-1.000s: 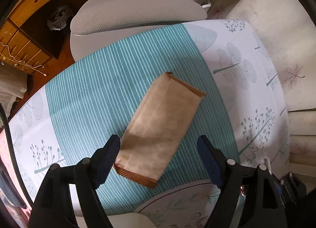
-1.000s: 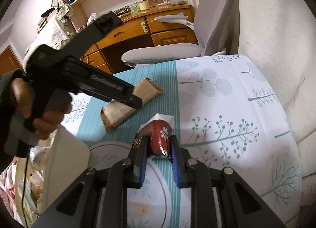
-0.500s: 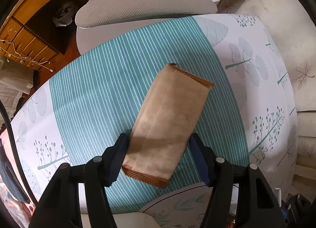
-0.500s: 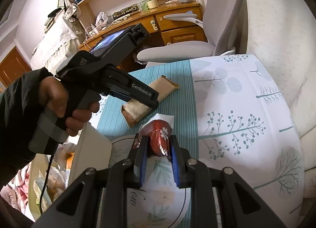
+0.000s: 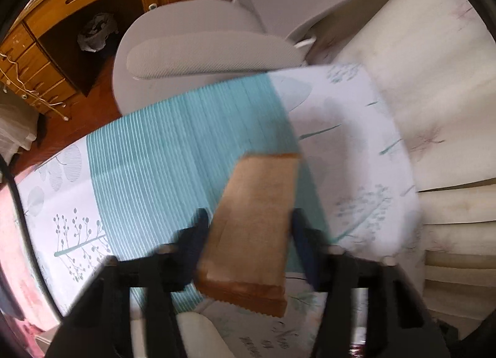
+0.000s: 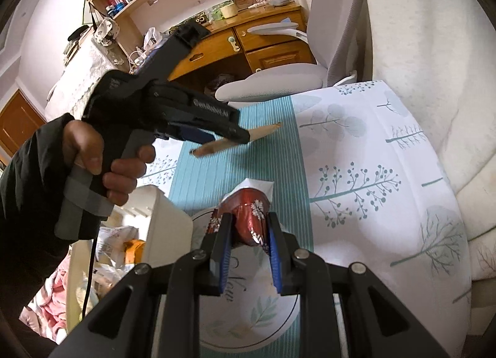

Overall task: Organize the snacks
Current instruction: 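Carry the paper bar and red foil packet into the tray and release both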

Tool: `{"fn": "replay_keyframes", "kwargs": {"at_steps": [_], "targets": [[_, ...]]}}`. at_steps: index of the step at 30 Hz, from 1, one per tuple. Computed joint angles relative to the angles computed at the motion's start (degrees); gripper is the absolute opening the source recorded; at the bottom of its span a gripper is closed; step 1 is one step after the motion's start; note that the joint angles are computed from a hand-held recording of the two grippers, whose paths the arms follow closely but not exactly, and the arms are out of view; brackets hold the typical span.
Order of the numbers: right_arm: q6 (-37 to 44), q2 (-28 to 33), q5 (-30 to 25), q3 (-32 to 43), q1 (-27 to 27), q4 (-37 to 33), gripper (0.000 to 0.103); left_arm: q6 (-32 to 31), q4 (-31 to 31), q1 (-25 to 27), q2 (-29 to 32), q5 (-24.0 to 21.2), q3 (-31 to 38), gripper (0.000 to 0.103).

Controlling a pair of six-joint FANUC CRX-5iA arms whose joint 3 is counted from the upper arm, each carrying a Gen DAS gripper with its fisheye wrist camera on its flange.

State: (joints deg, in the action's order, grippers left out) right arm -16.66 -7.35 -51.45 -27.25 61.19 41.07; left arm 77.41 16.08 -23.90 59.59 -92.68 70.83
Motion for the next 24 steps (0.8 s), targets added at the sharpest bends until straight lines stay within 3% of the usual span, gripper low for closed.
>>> {"fn": "replay_keyframes", "kwargs": {"at_steps": [3, 13, 15, 18, 24], "targets": [[-1.0, -0.3, -1.7, 0.7, 1.5, 0.4, 0.021, 0.4, 4.8, 1.3, -3.8, 2.5, -6.2, 0.007], [-3.7, -0.3, -4.4, 1.9, 4.7, 2.0, 0.021, -3.4, 6.5, 3.9, -15.2, 7.5, -22.6, 0.008], [-4.3, -0.1, -4.1, 1.9, 4.9, 2.7, 0.021, -3.9, 6.1, 4.5, -16.1, 7.6, -23.9, 0.012], [-5.8, -0.1, -2.9, 1.5, 5.0, 4.5, 0.021, -5.8, 5.3, 4.8, -17.2, 9.1, -25.6, 0.027], [-11.0, -1.0, 4.6, -2.0, 4.2, 12.4, 0.021, -5.0, 1.5, 4.5, -13.9, 7.8, -20.2, 0.049]]}}
